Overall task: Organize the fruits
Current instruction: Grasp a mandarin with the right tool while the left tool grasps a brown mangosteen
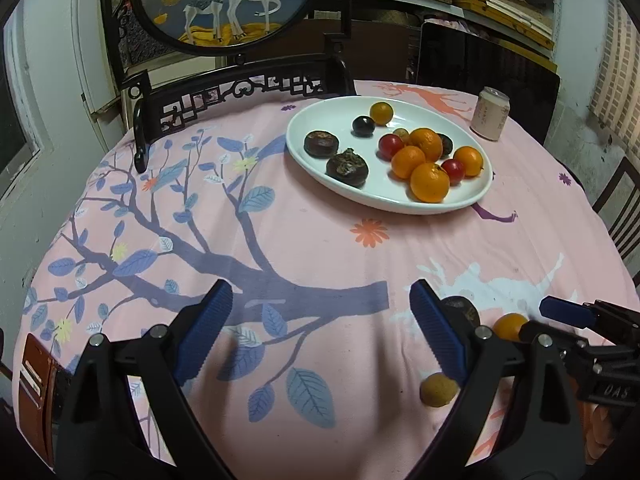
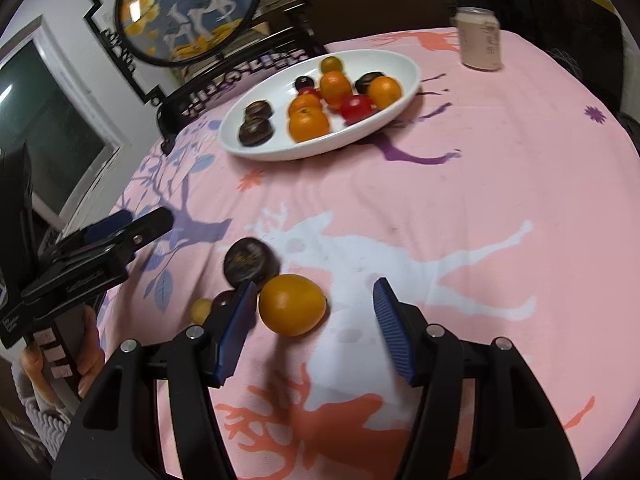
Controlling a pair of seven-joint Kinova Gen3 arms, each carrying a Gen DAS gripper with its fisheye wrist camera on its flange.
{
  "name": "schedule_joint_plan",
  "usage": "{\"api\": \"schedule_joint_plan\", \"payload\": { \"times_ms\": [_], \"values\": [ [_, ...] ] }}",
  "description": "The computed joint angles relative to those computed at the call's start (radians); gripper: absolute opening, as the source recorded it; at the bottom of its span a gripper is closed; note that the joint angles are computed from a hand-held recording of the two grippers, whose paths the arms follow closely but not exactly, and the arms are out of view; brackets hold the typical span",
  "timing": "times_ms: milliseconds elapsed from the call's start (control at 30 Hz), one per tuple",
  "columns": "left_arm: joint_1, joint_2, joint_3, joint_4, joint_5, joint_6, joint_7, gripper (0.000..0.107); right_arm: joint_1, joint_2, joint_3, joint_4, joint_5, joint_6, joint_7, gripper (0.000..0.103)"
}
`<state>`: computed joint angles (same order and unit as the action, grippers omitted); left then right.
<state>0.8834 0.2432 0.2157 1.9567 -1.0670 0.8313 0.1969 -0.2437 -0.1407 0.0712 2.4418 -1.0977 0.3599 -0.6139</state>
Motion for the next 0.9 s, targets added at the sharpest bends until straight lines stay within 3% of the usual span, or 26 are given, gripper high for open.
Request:
{"api": "schedule_joint_plan", "payload": {
  "times_ms": [267, 433, 533, 567, 733, 800, 900],
  "values": [
    [0.004, 0.013, -0.004, -0.011, 0.012, 0.008, -0.019, 0.092, -0.013, 0.023, -0.01, 0.002, -0.076, 0.026, 0.085, 0.053],
    [0.009, 0.024, -0.006, -0.02, 0.019, 0.012, -0.038, 0.092, 0.047, 0.076, -0.015, -0.013, -0.133, 0.133, 0.163, 0.048],
    [0.015, 0.033, -0.008, -0.027, 0.022, 0.018, -0.053, 0.092, 0.082, 0.11, -0.038, -0.021, -0.151, 0.181, 0.196, 0.035],
    [0.018, 0.035, -0.009, -0.029, 0.023, 0.018, -0.058, 0.092, 0.088, 0.111, -0.052, -0.02, -0.154, 0.179, 0.2, 0.035],
    [0.027, 0.047, -0.014, -0.037, 0.025, 0.012, -0.076, 0.092, 0.085, 0.077, -0.107, -0.018, -0.097, 0.117, 0.14, 0.035],
    [0.031, 0.052, -0.015, -0.038, 0.021, -0.001, -0.087, 0.092, 0.09, 0.046, -0.079, -0.014, -0.09, 0.118, 0.129, 0.035],
    [0.049, 0.062, -0.018, -0.048, -0.002, -0.01, -0.1, 0.092, 0.11, -0.049, -0.007, 0.013, -0.165, 0.086, 0.161, 0.035]
  ]
}}
